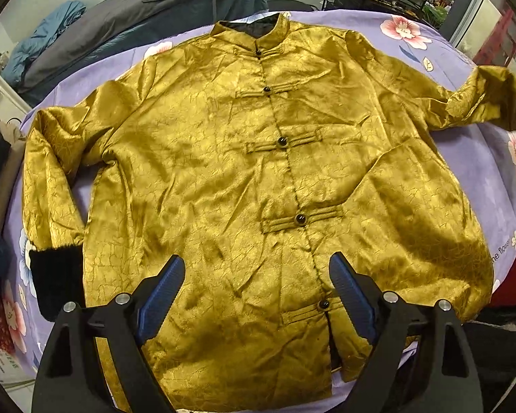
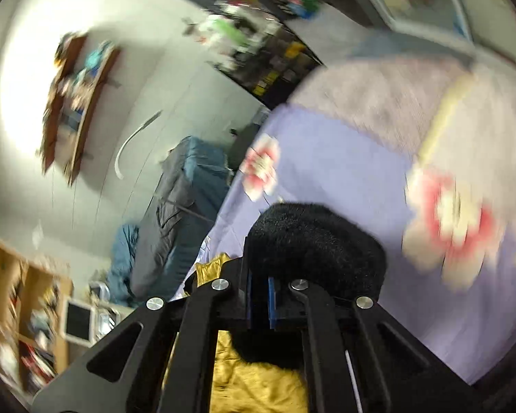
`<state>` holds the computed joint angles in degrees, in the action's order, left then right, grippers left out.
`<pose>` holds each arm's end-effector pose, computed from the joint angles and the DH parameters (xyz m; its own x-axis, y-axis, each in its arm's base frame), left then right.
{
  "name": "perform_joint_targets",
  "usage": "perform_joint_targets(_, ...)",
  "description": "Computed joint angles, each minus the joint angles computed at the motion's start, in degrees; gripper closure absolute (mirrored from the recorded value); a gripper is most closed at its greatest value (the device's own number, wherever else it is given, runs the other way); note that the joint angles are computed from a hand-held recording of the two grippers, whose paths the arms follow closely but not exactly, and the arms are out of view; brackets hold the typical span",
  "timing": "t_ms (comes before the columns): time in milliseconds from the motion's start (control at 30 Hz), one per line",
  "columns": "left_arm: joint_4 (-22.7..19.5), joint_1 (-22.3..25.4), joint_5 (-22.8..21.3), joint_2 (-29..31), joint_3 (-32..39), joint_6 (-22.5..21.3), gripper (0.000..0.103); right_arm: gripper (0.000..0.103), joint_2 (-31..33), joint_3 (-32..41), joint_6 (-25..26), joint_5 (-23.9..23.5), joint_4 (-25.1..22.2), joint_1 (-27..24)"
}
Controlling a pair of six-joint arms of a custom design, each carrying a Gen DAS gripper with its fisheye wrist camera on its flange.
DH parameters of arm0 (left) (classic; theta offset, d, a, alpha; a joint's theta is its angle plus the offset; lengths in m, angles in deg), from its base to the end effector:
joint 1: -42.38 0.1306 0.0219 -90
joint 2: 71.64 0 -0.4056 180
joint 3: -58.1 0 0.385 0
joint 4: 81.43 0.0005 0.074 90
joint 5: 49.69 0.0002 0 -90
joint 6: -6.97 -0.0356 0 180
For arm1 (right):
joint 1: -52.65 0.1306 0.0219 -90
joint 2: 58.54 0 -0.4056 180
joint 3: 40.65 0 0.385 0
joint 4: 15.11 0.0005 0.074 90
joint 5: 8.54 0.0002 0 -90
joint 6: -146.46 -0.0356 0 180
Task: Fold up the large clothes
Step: 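Grasp the other black fur cuff with the right gripper and lift the sleeve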
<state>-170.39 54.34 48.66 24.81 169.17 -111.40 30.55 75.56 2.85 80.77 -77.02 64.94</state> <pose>0.4603 0.0917 0.5256 -0.9080 0.2882 -0.3040 0.3009 0.9536 0.0052 0.4378 0.0953 0.6490 -0.5099 0.7127 -0.4817 0.3168 0.6762 0.6652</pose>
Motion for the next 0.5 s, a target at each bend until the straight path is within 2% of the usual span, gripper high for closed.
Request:
perform_joint_targets(67, -0.1, -0.8, 0.6, 0.3, 0.9, 0.5, 0.019, 0.096, 3.8, 8.3, 9.7, -0.9, -7.5, -1.4)
perform_joint_targets(100, -0.2, -1.1, 0.9, 0.4, 1.4, 0.8, 0.019, 0.096, 5.4, 11.3, 13.7, -3.4, -11.1, -2.4)
perform_joint_targets(133, -0.4, -1.4, 1.4, 0.5, 1.8, 1.0, 0.019, 0.096, 6.5, 12.9, 16.0, -3.6, -14.6, -3.0)
perform_joint_targets(200, -0.3, -1.9, 2.1, 0.4, 2.0, 1.5, 0.019, 0.096, 8.3, 14.1, 16.8, 1.3, -22.6, -3.0)
perform_joint_targets(233, -0.4, -2.1, 2.3, 0.3, 2.0, 1.6, 0.019, 0.094, 8.8, 13.2, 16.2, 2.0, -25.5, -3.2)
perform_joint_targets(333, -0.6, -2.7, 1.7, 0.0, 1.3, 1.4, 0.019, 0.091, 6.1, 2.5, 9.3, 4.0, -26.3, -3.2)
perform_joint_targets(400, -0.8, -3.0, 0.9, -0.1, 0.9, 1.2, 0.019, 0.079, 2.8, -5.3, 1.3, 5.4, -24.1, -3.0)
perform_joint_targets(433, -0.9, -3.0, 0.6, -0.1, 0.8, 1.2, 0.019, 0.067, 1.1, -8.4, -3.0, 6.3, -22.7, -2.9)
perform_joint_targets(500, -1.1, -3.0, 0.1, -0.1, 0.9, 1.0, 0.019, 0.055, -2.9, -14.2, -11.3, 8.3, -17.8, -2.8)
